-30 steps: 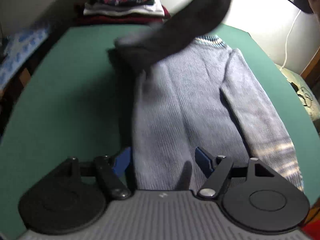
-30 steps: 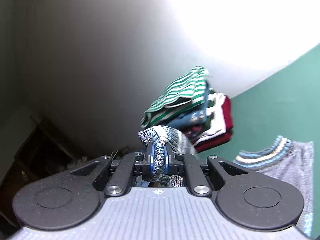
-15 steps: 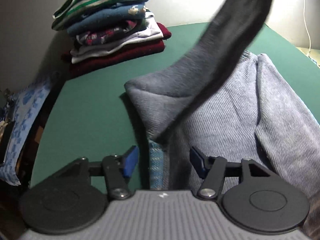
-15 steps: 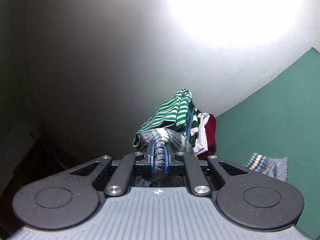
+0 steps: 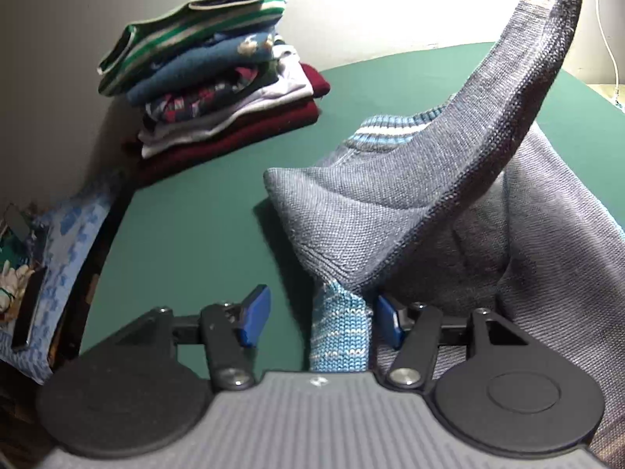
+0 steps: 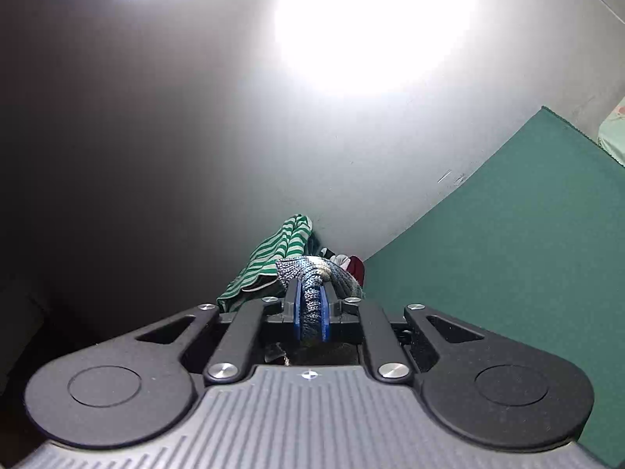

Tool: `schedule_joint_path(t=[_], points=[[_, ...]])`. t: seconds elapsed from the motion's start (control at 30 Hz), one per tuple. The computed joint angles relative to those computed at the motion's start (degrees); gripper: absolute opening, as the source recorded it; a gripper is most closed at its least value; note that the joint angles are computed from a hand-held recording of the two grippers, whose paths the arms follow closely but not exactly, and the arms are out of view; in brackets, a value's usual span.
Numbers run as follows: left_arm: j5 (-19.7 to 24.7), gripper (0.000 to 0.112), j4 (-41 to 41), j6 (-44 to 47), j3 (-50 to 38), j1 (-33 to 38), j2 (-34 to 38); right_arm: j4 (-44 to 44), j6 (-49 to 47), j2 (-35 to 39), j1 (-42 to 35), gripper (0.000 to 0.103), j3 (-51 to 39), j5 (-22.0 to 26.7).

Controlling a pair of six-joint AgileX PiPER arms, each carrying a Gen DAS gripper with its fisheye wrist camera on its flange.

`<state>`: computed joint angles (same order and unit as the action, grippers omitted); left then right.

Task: Fold clothes
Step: 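Lift the held sleeve upward with the right tool, then carry the sleeve across the sweater body and open the right tool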

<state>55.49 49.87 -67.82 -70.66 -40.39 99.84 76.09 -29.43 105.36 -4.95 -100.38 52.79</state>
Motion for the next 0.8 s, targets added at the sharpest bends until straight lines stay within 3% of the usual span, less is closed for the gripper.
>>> schedule_joint_path(t=[0.4,0.5,0.8], points=[[3.37,0.068,2.69,3.11,-2.04,-3.64,3.65,-6.34,-1.37,-1.82,-6.67,0.01,8.49,-0.28],[3.66,0.07,4.65,2.4,-1.21,-4.61,3.26,-9.87,-1.41,-1.06,-6.0,0.01,8.79,-2.48],[-5.31,0.072,6.85,1.94,4.62,-5.61,-1.72,-18.09,-5.67,-3.66,-5.24,0.01,21.25,-7.25]])
